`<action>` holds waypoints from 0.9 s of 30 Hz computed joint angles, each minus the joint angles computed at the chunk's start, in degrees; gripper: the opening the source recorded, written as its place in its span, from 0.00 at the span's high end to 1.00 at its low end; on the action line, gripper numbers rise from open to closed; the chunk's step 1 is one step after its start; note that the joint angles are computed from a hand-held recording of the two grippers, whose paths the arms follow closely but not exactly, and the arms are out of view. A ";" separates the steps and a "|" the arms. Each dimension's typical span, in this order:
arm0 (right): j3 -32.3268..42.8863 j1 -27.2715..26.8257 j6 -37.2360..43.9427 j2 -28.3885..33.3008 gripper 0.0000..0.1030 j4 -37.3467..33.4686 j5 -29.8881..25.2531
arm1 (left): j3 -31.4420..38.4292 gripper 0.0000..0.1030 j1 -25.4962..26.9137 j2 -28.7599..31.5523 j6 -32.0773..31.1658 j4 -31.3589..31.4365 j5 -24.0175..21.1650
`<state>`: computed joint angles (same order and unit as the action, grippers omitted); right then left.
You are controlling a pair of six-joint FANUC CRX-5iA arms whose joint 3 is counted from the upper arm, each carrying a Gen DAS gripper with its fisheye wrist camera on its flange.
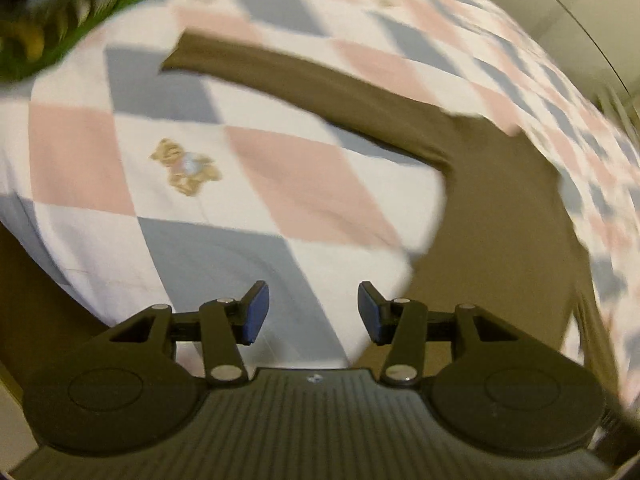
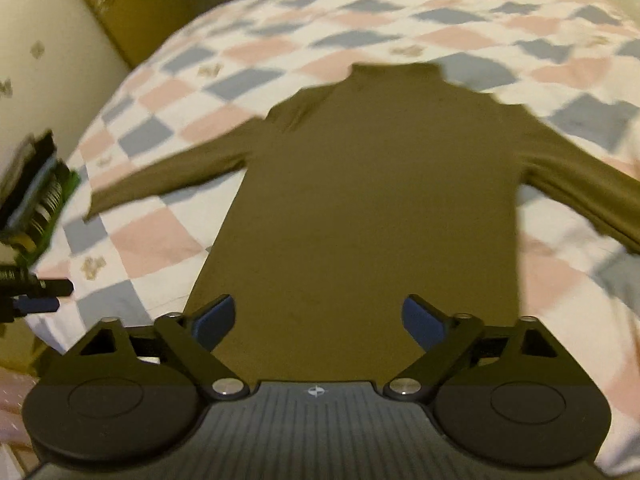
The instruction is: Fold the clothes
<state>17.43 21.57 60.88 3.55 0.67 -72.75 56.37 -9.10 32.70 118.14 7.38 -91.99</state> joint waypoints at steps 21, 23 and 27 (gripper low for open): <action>20.41 11.72 47.92 33.19 0.49 8.68 25.91 | -3.28 0.41 14.35 10.60 18.73 7.50 24.31; 18.42 12.67 52.04 33.44 0.49 10.53 29.26 | -2.19 0.41 14.37 11.32 19.82 6.08 24.81; 14.18 13.57 53.14 33.98 0.50 16.02 36.98 | -0.35 0.41 14.10 12.51 21.03 4.02 25.28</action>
